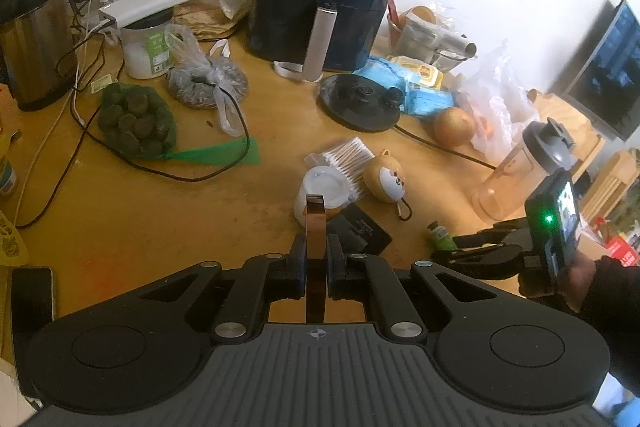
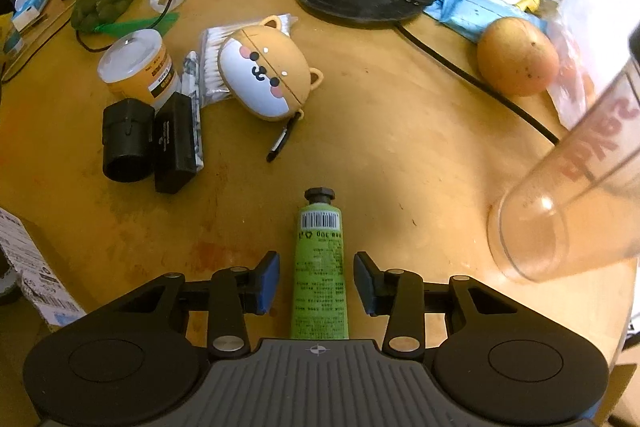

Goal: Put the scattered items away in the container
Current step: 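Lift the green tube with the right gripper while the left holds the clear tape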

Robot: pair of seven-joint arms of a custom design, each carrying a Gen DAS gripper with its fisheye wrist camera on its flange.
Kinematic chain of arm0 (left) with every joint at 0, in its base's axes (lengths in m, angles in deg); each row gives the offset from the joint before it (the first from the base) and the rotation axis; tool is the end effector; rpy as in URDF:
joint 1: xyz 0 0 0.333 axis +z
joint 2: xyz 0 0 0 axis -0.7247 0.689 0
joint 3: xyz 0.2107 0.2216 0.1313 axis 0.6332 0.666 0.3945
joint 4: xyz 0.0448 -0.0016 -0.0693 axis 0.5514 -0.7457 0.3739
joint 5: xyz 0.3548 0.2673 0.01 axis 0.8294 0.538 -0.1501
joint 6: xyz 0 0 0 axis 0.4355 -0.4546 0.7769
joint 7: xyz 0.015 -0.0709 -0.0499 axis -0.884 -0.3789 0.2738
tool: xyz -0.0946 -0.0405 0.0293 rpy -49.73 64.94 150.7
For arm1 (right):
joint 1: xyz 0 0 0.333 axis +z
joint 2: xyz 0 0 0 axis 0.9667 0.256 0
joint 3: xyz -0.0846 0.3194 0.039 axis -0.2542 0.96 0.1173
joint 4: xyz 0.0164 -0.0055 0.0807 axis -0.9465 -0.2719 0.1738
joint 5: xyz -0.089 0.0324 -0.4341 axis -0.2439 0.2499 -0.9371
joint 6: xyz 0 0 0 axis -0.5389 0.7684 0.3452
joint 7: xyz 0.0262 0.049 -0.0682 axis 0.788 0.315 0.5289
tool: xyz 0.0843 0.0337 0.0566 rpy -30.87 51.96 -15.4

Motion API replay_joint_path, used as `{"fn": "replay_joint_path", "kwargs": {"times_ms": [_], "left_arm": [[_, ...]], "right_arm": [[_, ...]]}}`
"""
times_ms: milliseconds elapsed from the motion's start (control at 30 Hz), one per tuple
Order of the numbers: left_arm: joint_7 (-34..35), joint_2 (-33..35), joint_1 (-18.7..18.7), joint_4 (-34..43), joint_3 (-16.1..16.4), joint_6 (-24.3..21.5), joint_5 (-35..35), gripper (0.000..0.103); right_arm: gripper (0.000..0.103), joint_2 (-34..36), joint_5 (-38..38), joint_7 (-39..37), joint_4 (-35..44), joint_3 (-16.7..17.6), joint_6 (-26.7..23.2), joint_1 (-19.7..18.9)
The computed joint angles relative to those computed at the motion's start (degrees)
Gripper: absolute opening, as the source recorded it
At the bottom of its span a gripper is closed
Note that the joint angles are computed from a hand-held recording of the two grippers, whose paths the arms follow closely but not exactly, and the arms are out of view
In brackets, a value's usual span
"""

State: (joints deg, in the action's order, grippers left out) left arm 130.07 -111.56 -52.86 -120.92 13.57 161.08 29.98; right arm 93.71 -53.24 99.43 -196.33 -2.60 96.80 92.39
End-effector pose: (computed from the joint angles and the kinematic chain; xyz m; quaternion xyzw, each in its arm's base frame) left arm 0.3815 -0.1187 0.5170 -0.7575 0.5628 -0.2795 0.1771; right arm 0.6005 0.2674 0.3754 -0.9153 0.3438 -0.0787 0.1944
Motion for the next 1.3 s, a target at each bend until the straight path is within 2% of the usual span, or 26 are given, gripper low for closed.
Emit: {"fn": "replay_joint_path", "kwargs": {"times_ms": [67, 167, 200, 400, 567, 900, 1067, 1300], "left_arm": [[0.0, -0.2, -0.1, -0.1, 0.1, -0.1, 0.0, 0.010], [0.4, -0.2, -0.3, -0.2, 0.4, -0.1, -0.2, 0.010], [0.7, -0.3, -0.5, -0.2, 0.6, 0.0, -0.3, 0.010], [4.2, -0.2, -1.4, -0.1, 2.4, 0.7, -1.2, 0.010], [8.6, 0.3, -2.2, -0.1, 4.3, 2.0, -2.8, 0.010], [18.9, 1.9, -5.3, 0.8, 7.6, 4.4, -8.5, 0.010], [20.7, 0.8, -5.4, 0.2, 6.5, 4.6, -10.2, 0.010], [17.4, -1.9, -4.1, -0.8, 3.7, 3.2, -9.5, 0.010]], "right_arm": [[0.041, 0.3, -0.1, -0.1, 0.2, 0.1, 0.2, 0.1], [0.030, 0.6, -0.6, 1.2, 0.9, -0.1, -1.0, 0.2], [0.029, 0.5, -0.9, 1.9, 1.0, -0.2, -1.3, 0.3], [0.029, 0.4, -1.4, 5.7, 1.0, -0.4, -1.5, 0.5], [0.028, -1.7, -0.7, 8.3, -0.6, -0.5, 0.4, 0.5], [0.028, -10.7, 1.1, 18.0, -6.5, -1.6, 3.1, 0.9], [0.028, -15.8, 4.0, 19.7, -9.8, -2.4, 3.3, 1.8], [0.028, -21.8, 10.5, 16.2, -12.9, -4.4, 1.8, 4.0]]}}
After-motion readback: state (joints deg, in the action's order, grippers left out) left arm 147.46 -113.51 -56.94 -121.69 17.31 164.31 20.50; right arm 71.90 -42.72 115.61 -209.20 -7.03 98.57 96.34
